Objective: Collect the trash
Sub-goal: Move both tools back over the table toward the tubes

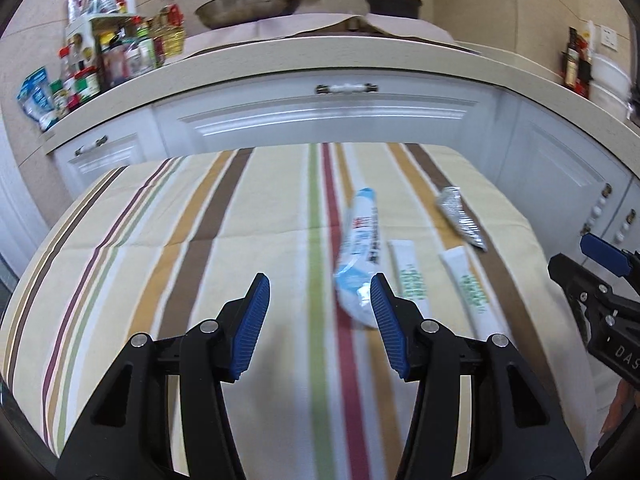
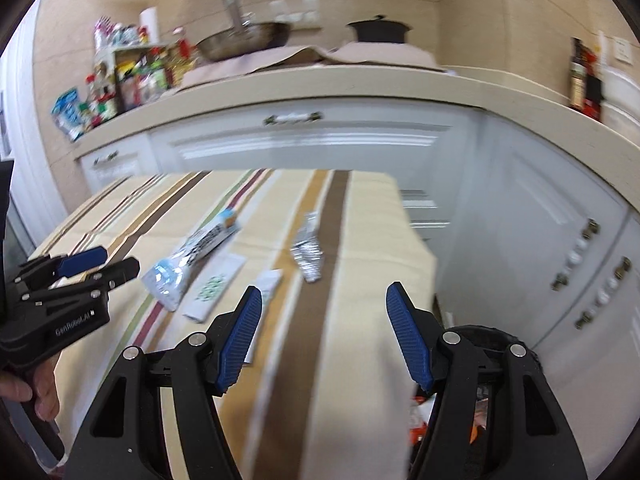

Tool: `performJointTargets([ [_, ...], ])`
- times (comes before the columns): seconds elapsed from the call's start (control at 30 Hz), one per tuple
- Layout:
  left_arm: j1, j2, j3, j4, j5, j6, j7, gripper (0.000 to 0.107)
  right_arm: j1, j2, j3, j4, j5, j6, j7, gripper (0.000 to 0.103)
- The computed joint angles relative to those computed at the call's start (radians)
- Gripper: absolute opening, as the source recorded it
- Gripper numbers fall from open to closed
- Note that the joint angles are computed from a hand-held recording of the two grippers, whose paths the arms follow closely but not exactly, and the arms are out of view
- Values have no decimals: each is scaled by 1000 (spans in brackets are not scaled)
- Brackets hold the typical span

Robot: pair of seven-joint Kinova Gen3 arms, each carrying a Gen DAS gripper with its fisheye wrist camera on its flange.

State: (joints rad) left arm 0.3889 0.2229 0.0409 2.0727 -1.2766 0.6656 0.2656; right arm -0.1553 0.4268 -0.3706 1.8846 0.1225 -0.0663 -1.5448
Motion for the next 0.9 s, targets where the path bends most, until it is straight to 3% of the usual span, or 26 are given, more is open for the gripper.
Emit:
performJointTargets([
  [0.37, -86, -35, -25, 91, -27, -69, 55, 51, -201, 66, 144, -149, -71, 184, 31, 63],
  [0.53, -122, -45, -33, 111, -46, -115, 67, 51, -298, 105, 229, -225, -80, 283, 22, 57],
  [0.73, -141, -51, -31, 122, -66, -152, 84, 53, -320, 137, 239, -280, -82, 368, 22, 48],
  [0.9, -144, -44, -29, 118, -70, -181, 84, 54, -298, 139, 217, -277, -100, 370, 40, 42],
])
